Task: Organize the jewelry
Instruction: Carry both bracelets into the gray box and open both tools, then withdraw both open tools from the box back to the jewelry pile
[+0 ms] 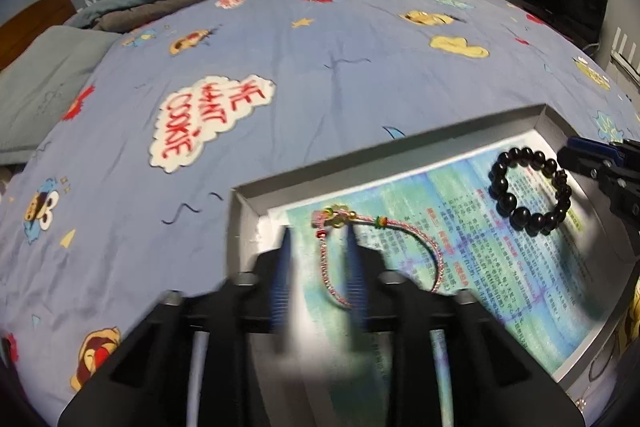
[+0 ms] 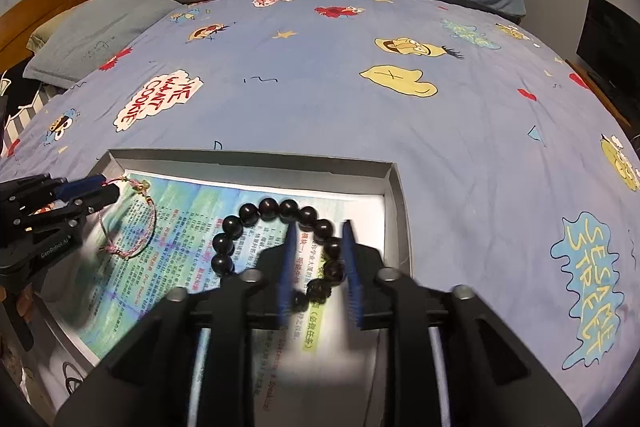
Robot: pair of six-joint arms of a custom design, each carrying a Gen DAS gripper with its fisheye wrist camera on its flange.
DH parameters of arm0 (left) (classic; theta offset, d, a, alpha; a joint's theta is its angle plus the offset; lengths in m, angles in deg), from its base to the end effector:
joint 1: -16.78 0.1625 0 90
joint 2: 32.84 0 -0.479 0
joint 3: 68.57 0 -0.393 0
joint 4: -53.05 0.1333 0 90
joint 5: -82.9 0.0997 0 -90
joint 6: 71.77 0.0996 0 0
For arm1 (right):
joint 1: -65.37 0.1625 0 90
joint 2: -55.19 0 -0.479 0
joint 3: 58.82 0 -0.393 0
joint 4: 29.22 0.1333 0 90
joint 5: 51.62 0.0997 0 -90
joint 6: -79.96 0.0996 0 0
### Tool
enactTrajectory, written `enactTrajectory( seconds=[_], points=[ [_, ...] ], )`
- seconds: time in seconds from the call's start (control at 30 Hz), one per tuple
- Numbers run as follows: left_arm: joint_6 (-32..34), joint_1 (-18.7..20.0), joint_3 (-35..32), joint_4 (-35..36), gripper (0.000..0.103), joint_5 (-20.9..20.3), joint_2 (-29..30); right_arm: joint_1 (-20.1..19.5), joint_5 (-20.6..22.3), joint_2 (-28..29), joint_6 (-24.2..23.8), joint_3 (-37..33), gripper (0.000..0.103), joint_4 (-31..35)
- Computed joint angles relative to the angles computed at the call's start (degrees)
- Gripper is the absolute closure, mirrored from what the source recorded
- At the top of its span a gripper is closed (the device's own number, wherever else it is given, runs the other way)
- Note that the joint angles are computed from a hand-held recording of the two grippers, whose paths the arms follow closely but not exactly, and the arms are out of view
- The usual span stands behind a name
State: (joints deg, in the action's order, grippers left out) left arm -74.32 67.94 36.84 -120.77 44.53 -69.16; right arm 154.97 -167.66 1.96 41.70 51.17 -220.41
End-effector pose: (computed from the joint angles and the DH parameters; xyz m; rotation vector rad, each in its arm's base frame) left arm -0.2357 -0.6298 0.0446 0.5791 2.2284 -0.6707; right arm 0.0851 -0.6366 0.2234 0.5577 -2.3165 0.7326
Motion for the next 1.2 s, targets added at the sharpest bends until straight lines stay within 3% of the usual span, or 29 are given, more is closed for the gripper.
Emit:
enactTrajectory(
  seconds=[0.1, 0.2, 0.27, 0.37, 0.57, 0.63, 0.87, 1.2],
  points=[
    [0.2, -0.3, 0.5, -1.0, 0.062, -0.1, -0.5, 0.1, 0.5, -0.6, -0.4, 0.8, 0.066, -1.0],
    [0.9, -0.8, 1.7, -3.7, 0.044, -0.1, -1.1, 0.0, 2.2, -1.8, -0.4, 2.2, 0.049, -2.1],
    [1.3, -1.2, 2.4, -5.4, 0.036, -0.2, -1.4, 0.0, 3.5, -2.9, -0.3, 3.1, 0.047, -2.6],
    [0.8, -1.9, 3.7, -7.0, 0.031, -0.1, -2.0, -0.3, 5.3, -4.5, 0.7, 4.6, 0.044, -2.9],
    [2.2, -4.6, 7.8, -12.6, 0.013, 1.6, -3.0, -1.1, 7.7, -8.1, 1.5, 8.4, 0.017, -4.5],
    [1.9, -5.1, 9.1, -13.6, 0.012, 1.4, -3.6, -1.4, 8.1, -9.0, 0.9, 9.9, 0.005, -6.2],
    [1.9, -7.0, 13.6, -16.9, 0.009, 1.5, -5.3, -2.1, 7.1, -10.1, -1.7, 13.6, 0.005, -11.9],
    [-0.9, -9.9, 20.2, -20.3, 0.009, 1.4, -8.3, -3.2, 10.4, -13.8, -3.5, 19.3, 0.005, -14.3]
  ],
)
